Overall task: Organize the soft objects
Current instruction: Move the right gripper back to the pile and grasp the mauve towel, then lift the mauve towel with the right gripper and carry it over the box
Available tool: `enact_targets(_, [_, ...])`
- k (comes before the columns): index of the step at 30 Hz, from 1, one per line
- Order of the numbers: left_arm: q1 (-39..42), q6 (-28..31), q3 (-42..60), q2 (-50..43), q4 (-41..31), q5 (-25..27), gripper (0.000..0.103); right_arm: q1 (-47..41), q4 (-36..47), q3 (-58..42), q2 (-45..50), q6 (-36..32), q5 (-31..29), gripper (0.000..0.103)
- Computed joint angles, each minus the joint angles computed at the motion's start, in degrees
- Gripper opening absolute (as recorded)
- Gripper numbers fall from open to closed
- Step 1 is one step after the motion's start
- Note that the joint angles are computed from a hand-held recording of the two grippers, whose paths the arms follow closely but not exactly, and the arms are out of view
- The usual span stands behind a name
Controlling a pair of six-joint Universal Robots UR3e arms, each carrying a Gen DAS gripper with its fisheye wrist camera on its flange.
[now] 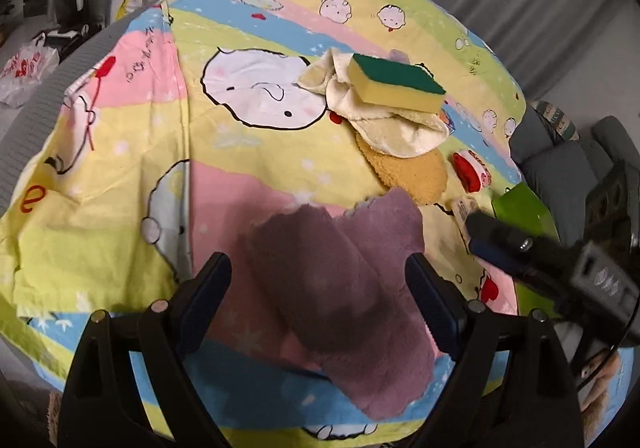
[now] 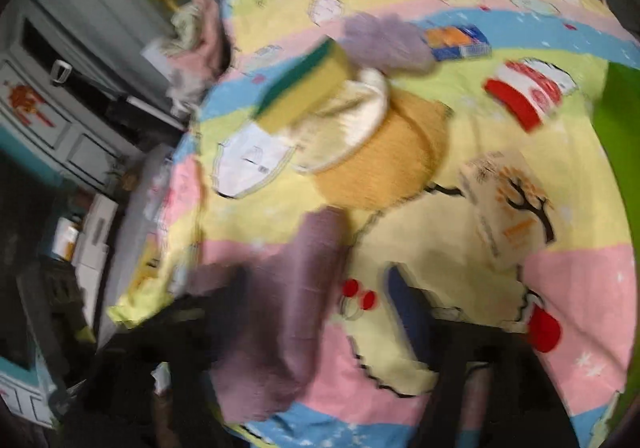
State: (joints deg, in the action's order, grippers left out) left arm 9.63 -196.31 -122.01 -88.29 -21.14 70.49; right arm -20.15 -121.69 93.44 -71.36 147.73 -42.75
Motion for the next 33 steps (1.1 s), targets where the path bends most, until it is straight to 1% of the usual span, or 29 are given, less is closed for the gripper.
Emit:
enact_targets(1, [-0.4, 0.4, -0.4, 0.2, 0.2, 0.9, 0.088, -0.3, -0.5, 1.0, -0.4, -0.5, 2.1, 0.085])
enact_targets(2, [-0.6, 0.7, -0.6, 0.1, 0.1, 1.2, 0.088, -0.3, -0.2, 1.4, -0.6, -1.2, 2.9, 0.085])
enact_targets(3, [-0.4, 0.9, -1.2, 0.1, 0.1, 0.3, 0.088, 0.6, 0.1, 0.7, -0.1, -0.8, 2.1, 0.085])
enact_targets(5, [0.3, 2.1, -2.2, 0.1, -0.3, -2.8, 0.087, 3.6, -0.5, -1.7, 2.4, 2.2, -1.4, 0.085])
enact_targets(7, [-0.5, 2.3, -1.9, -0.6, -0.1, -3.3, 0.085, 5.3, 1.0, -2.5, 3.6, 1.9, -2.5, 0.085])
enact_targets(9, [-1.7, 2.3, -1.2, -2.4, 0.2, -3.2, 0.070, 6.7, 5.0, -4.9, 5.6, -0.2, -1.7, 0.085])
enact_targets(10, [-2.0, 2.1, -0.6, -3.2, -0.1, -3.0, 0.060, 7.2, 6.8, -5.9, 6.7, -0.6, -0.9, 0.085])
enact_targets(11, [-2.4, 1.7, -0.5, -4.0, 0.7, -2.6, 0.052, 7.6, 7.8, -6.8, 7.5, -0.4, -0.9, 0.085])
enact_targets(12, [-2.9, 1.5, -0.5, -4.6, 2.1, -1.9, 0.046, 8.3, 6.4, -6.5, 7.9, 1.8, -1.5, 0.085])
enact_targets(13, [-3.1, 1.6, -0.3, -5.2, 2.6, -1.9, 0.029, 8.2, 4.4, -4.8, 7.1, 2.6, -1.5, 0.081])
enact_targets(14, [-2.4, 1.7, -0.3, -5.6, 2.5, -3.7, 0.016, 8.0, 3.3, -3.5, 6.2, 2.6, -1.5, 0.074])
enact_targets(15, [-1.8, 1.8, -0.3, -5.9, 2.5, -5.2, 0.013, 8.1, 3.7, -2.8, 5.4, 1.5, -1.3, 0.069])
enact_targets(16, [-1.5, 2.0, -0.4, -6.1, 2.9, -6.4, 0.011, 8.1, 6.3, -3.1, 5.2, -0.9, -0.3, 0.063])
enact_targets(17, [-1.8, 1.9, -0.3, -6.2, 3.4, -6.3, 0.008, 8.1, 9.8, -4.0, 5.3, -3.4, 0.6, 0.061])
enact_targets(18, [-3.3, 1.8, 0.8, -6.3, 2.8, -4.0, 0.007, 8.7, 12.3, -4.9, 5.7, -5.6, 0.6, 0.061])
enact_targets(19, [-4.3, 1.8, 1.2, -6.5, 3.3, -3.1, 0.007, 8.9, 11.5, -4.4, 5.4, -6.1, 0.0, 0.060])
enact_targets(20, [-4.7, 1.7, 1.3, -6.3, 3.7, -3.6, 0.007, 9.1, 8.9, -2.9, 4.9, -5.4, -0.2, 0.057])
enact_targets(21, [-5.1, 1.8, 1.8, -6.2, 3.6, -3.7, 0.007, 8.9, 9.1, -2.8, 4.9, -5.2, 0.2, 0.055])
enact_targets(23, [-6.9, 1.8, 2.5, -5.5, 4.3, -1.3, 0.007, 7.9, 12.0, -3.4, 5.1, -6.5, 1.6, 0.050])
enact_targets(24, [-7.9, 1.6, 2.9, -5.2, 4.9, -0.1, 0.007, 7.1, 13.7, -3.2, 4.8, -7.8, 2.7, 0.050])
enact_targets(26, [-8.6, 1.6, 3.8, -5.0, 5.4, 0.4, 0.007, 5.4, 16.4, -2.9, 3.8, -10.7, 4.9, 0.049])
enact_targets(31, [-12.4, 1.6, 7.6, -5.8, 6.0, 4.9, 0.008, 2.1, 19.6, -1.4, 0.0, -14.3, 8.5, 0.049])
enact_targets(33, [-13.4, 1.9, 9.5, -5.7, 5.1, 5.7, 0.008, 0.9, 20.7, -0.9, -1.3, -15.6, 9.8, 0.049])
